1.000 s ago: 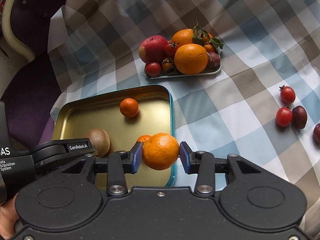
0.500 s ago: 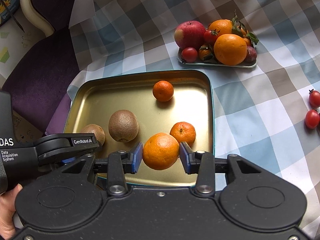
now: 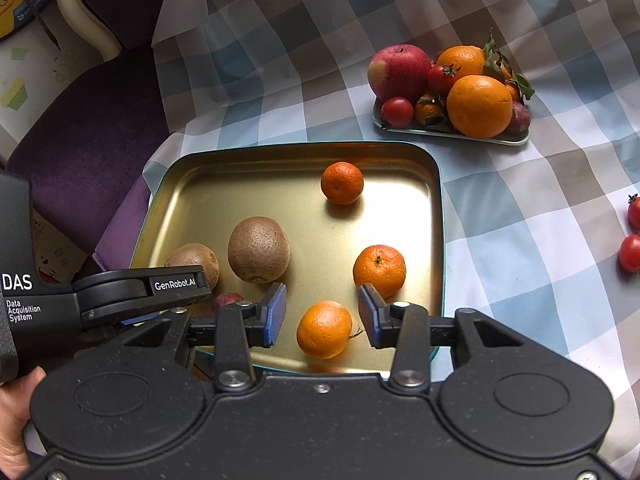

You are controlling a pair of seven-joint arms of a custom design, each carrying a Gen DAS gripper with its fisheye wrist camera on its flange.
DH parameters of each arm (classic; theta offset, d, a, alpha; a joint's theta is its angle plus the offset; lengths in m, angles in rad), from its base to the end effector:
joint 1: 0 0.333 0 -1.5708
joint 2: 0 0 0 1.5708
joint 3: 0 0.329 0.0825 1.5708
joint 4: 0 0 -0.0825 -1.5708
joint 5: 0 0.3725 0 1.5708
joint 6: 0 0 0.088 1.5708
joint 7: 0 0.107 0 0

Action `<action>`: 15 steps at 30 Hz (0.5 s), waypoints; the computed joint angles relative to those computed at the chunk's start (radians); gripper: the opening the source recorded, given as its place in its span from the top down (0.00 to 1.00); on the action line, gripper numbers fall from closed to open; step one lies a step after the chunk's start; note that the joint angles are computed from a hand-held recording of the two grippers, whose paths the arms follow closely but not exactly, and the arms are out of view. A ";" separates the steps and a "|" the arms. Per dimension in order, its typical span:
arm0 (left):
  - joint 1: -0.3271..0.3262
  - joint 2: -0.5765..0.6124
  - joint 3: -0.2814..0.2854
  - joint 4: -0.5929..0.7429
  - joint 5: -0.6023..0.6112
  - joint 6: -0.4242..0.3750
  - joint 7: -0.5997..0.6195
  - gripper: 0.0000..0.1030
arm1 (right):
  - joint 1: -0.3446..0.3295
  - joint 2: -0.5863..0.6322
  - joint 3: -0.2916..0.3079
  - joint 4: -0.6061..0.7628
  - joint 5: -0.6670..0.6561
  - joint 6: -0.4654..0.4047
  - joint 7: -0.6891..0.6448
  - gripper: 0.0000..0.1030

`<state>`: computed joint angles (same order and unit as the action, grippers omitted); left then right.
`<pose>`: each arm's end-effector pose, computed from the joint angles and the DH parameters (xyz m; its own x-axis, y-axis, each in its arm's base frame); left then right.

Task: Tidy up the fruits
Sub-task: 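Carry the plum and tangerine over the gold tray and open both tools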

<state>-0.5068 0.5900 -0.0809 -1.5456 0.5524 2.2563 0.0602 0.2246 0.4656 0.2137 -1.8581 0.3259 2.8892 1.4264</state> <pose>0.6064 -0.3749 0.3390 0.5683 -0.8221 0.0327 -0.7435 -0.5302 -0.4077 0.6295 0.2554 0.3543 0.2988 -0.9201 -0.2531 -0.8462 -0.1328 -0.5160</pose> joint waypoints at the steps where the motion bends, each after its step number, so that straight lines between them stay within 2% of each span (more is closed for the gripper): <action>1: 0.000 0.001 -0.001 0.001 -0.001 -0.001 0.002 0.43 | -0.001 0.000 -0.001 0.000 0.000 -0.001 0.001 0.52; 15: -0.011 0.027 0.000 0.042 -0.002 -0.041 0.029 0.40 | -0.006 -0.012 -0.040 -0.029 -0.027 -0.013 0.061 0.52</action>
<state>-0.5173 0.6166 -0.0808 -1.5031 0.5505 2.2155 0.0887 0.2189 0.4533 0.1737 -1.8873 0.2993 2.8759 1.4871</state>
